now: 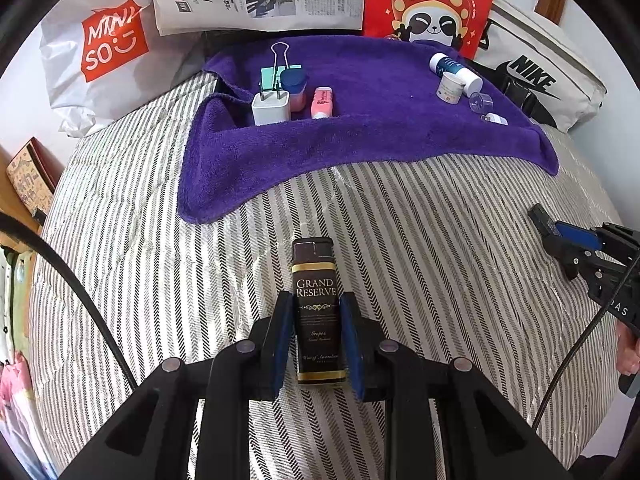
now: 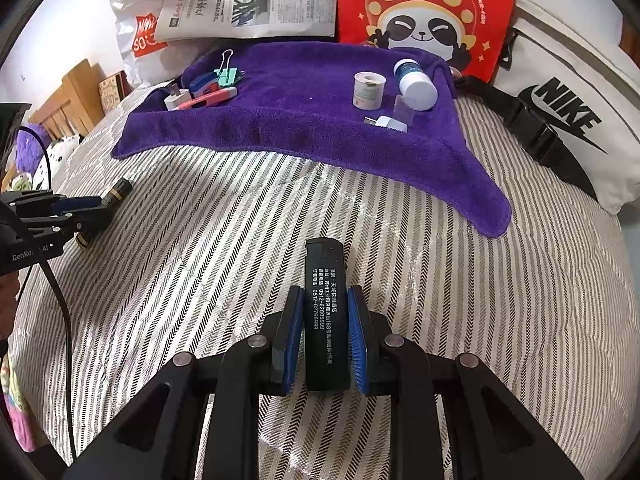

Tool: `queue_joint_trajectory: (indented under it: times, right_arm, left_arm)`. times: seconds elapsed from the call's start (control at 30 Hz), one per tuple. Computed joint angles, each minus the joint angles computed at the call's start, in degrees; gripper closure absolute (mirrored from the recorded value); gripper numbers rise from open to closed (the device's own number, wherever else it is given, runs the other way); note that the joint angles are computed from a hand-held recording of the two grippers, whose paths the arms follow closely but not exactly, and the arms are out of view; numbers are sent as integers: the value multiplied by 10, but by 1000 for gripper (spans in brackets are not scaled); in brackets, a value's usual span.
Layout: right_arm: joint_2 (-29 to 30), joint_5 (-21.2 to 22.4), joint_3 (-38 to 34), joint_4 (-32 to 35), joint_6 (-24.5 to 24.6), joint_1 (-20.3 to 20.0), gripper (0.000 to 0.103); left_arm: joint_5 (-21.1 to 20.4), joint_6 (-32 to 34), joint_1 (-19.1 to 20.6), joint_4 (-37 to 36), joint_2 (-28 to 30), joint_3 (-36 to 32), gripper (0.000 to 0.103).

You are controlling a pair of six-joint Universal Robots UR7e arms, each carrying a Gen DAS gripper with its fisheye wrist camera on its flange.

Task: Organize rigid objects
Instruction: 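Carry the Grand Reserve box and black tube toward the purple towel with both tools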

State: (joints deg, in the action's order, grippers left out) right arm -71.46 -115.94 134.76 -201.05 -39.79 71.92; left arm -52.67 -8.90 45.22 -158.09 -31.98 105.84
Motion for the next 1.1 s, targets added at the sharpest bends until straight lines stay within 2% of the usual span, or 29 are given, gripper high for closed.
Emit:
queue_joint_trajectory:
  times: [0.37,1.1]
  right_arm:
    - [0,-8,-2,6,-1,3,80]
    - [0,-4,-1,-2,-17,0,80]
  left_arm:
    - [-5,-4,3,14,-2,-5,80]
    - [3,4,-3,-16,-1,10,80]
